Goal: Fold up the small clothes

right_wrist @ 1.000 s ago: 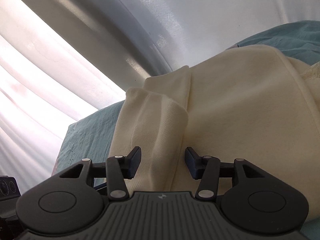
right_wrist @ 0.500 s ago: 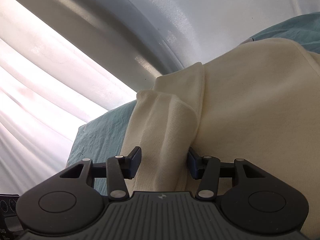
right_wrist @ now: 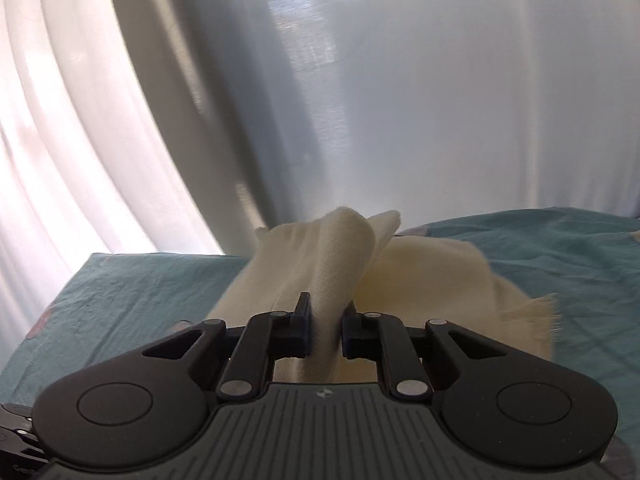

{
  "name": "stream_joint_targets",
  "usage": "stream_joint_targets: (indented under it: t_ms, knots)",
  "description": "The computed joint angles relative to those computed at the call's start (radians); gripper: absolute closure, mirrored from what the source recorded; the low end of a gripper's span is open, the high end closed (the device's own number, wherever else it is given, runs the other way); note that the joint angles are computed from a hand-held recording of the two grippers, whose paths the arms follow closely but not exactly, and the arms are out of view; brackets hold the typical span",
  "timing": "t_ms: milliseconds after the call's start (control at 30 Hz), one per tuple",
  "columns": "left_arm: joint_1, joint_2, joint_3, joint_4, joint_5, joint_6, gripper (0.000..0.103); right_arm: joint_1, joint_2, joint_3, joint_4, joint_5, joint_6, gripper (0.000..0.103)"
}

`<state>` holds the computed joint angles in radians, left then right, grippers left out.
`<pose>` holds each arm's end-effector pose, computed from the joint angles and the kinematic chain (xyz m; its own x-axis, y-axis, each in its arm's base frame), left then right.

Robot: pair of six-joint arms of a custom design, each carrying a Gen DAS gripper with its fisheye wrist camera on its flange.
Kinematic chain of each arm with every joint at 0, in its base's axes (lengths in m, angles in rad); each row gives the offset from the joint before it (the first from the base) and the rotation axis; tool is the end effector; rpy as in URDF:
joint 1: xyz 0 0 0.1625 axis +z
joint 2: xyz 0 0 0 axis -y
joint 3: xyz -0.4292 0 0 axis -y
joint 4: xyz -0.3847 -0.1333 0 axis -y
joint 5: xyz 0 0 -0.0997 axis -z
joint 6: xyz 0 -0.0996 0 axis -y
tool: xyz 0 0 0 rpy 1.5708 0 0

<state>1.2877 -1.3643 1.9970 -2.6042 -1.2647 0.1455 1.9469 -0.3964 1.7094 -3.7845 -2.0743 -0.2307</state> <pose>0.0096 -0.5517 0.3065 -0.9011 0.2800 -0.3311 0.3920 0.8525 -0.3457 0.3086 -0.5493 -0.0198 -0.8762 -0.1029 0.4709 -0.4401 0.5692 -0.6945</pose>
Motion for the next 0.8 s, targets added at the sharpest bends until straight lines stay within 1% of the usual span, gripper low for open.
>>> stream_joint_targets:
  t_ms: [33,67,100,167,233,300,333,367,433,467,533,600,633,667,700,733,800]
  knots:
    - [0.0,0.009,-0.001,0.005,-0.004,-0.002,0.057,-0.009,-0.009,0.015,-0.01,-0.023,0.009,0.09]
    - [0.0,0.021,-0.007,0.011,-0.004,-0.009,0.057,-0.022,-0.021,0.032,-0.007,-0.025,0.032,0.09]
    - [0.0,0.027,-0.008,0.015,-0.002,-0.017,0.057,-0.041,-0.039,0.053,0.015,-0.013,0.07,0.089]
    - [0.001,0.038,-0.011,0.02,-0.001,-0.03,0.057,-0.071,-0.064,0.084,0.066,0.015,0.152,0.083]
    - [0.002,0.042,-0.009,0.016,-0.001,-0.028,0.056,-0.095,-0.083,0.127,0.064,0.074,0.207,0.077]
    - [-0.003,0.042,-0.004,0.01,0.006,-0.025,0.055,-0.12,-0.091,0.158,0.034,0.169,0.242,0.055]
    - [-0.005,0.045,-0.004,0.007,0.01,-0.024,0.055,-0.125,-0.083,0.155,0.025,0.203,0.262,0.051]
    - [-0.008,0.044,0.001,0.003,0.012,-0.024,0.054,-0.132,-0.084,0.156,0.027,0.232,0.278,0.048]
    - [-0.014,0.046,0.004,-0.002,0.016,-0.029,0.051,-0.141,-0.085,0.143,0.067,0.266,0.302,0.048]
    - [-0.018,0.053,0.002,-0.009,0.02,-0.029,0.05,-0.142,-0.082,0.134,0.081,0.275,0.3,0.048]
    - [-0.025,0.057,0.008,-0.021,0.03,-0.026,0.048,-0.131,-0.077,0.118,0.099,0.264,0.27,0.056]
    - [-0.033,0.054,0.014,-0.024,0.034,-0.035,0.045,-0.1,-0.06,0.087,0.117,0.181,0.225,0.082]
    - [-0.039,0.049,0.02,-0.023,0.042,-0.043,0.045,-0.085,-0.052,0.073,0.12,0.139,0.196,0.086]
    - [-0.045,0.048,0.024,-0.029,0.053,-0.051,0.045,-0.068,-0.042,0.06,0.103,0.096,0.158,0.092]
    - [-0.048,0.048,0.027,-0.032,0.061,-0.059,0.045,-0.057,-0.04,0.055,0.09,0.063,0.117,0.093]
    - [-0.051,0.048,0.027,-0.033,0.068,-0.067,0.045,-0.041,-0.034,0.051,0.05,0.028,0.076,0.094]
    - [-0.054,0.048,0.026,-0.03,0.078,-0.084,0.045,-0.021,-0.031,0.059,-0.05,-0.016,0.013,0.095]
